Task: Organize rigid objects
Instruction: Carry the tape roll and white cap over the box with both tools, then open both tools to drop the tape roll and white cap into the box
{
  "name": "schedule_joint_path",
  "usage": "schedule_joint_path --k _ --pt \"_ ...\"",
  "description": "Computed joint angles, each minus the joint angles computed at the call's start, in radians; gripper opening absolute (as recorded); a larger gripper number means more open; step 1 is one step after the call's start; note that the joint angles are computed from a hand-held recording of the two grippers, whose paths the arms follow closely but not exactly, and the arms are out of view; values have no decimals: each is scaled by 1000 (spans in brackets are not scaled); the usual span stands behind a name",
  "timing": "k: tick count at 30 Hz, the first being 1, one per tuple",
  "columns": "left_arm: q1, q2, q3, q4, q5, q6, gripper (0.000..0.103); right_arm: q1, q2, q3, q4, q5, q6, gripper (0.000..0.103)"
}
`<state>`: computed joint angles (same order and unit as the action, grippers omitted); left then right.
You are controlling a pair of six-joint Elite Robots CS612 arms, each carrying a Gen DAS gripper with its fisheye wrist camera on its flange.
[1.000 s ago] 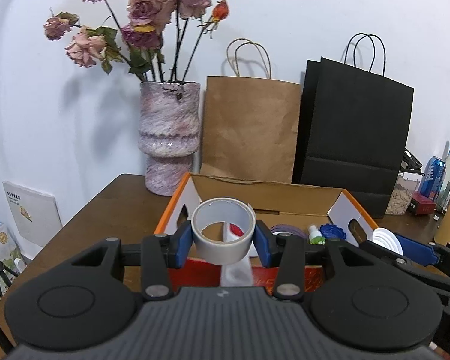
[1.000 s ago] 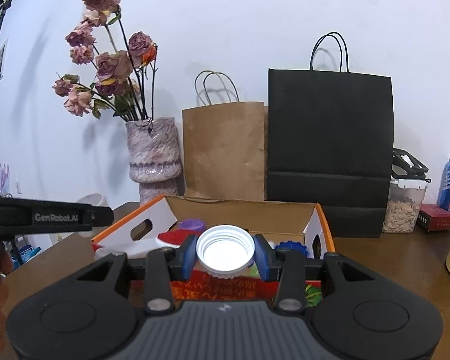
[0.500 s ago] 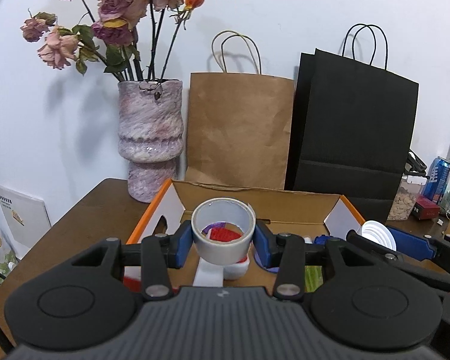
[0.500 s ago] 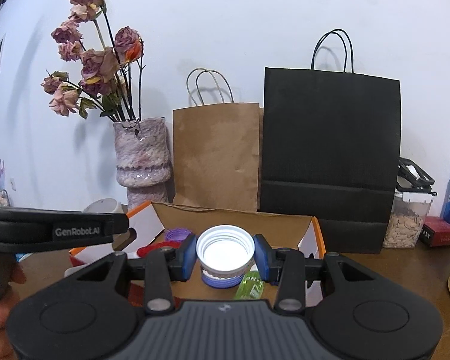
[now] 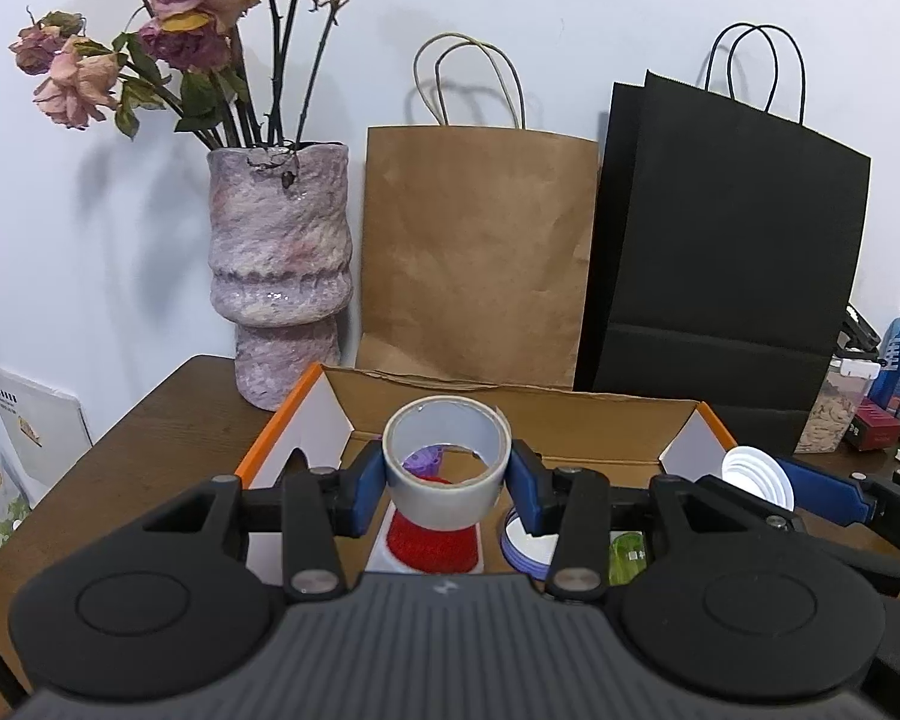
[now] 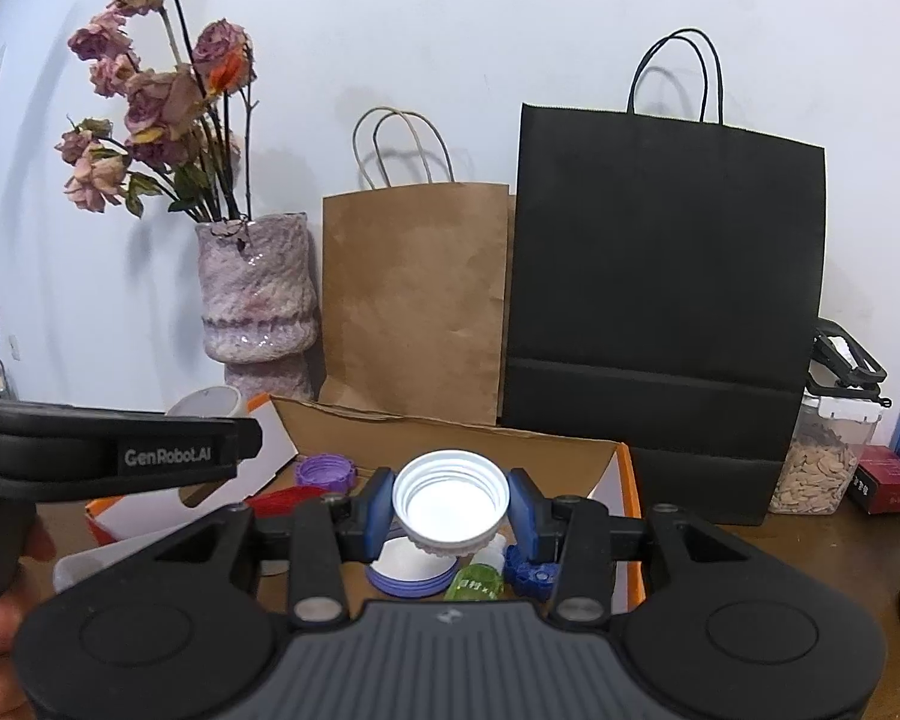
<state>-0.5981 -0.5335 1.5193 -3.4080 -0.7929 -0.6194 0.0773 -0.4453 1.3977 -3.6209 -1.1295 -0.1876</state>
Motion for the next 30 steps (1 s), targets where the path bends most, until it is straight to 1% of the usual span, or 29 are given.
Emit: schedule_joint_path --k 12,19,21,23,24,25,26,27,30 --pt "18 26 -69 95 -18 -1 44 7 29 -72 101 -24 -40 39" --pt "26 29 -79 134 -36 -9 44 11 36 -89 145 -35 -63 40" --pt "25 27 -78 144 -28 -18 52 10 34 -88 162 -34 -66 40" --pt "22 27 -77 149 -5 -28 83 11 34 -90 174 -47 -68 57" --pt "21 26 -76 156 10 -38 88 12 34 -91 175 -53 -67 76" --pt "21 25 -75 155 17 -42 95 12 35 -92 173 -59 -65 92" --pt "21 24 -73 153 16 -45 103 13 36 -93 172 -63 -63 98" --pt "22 24 -72 150 16 -50 103 12 36 -94 172 -63 -61 103" --pt "22 23 -72 157 20 -58 103 13 37 -96 184 -69 -60 103"
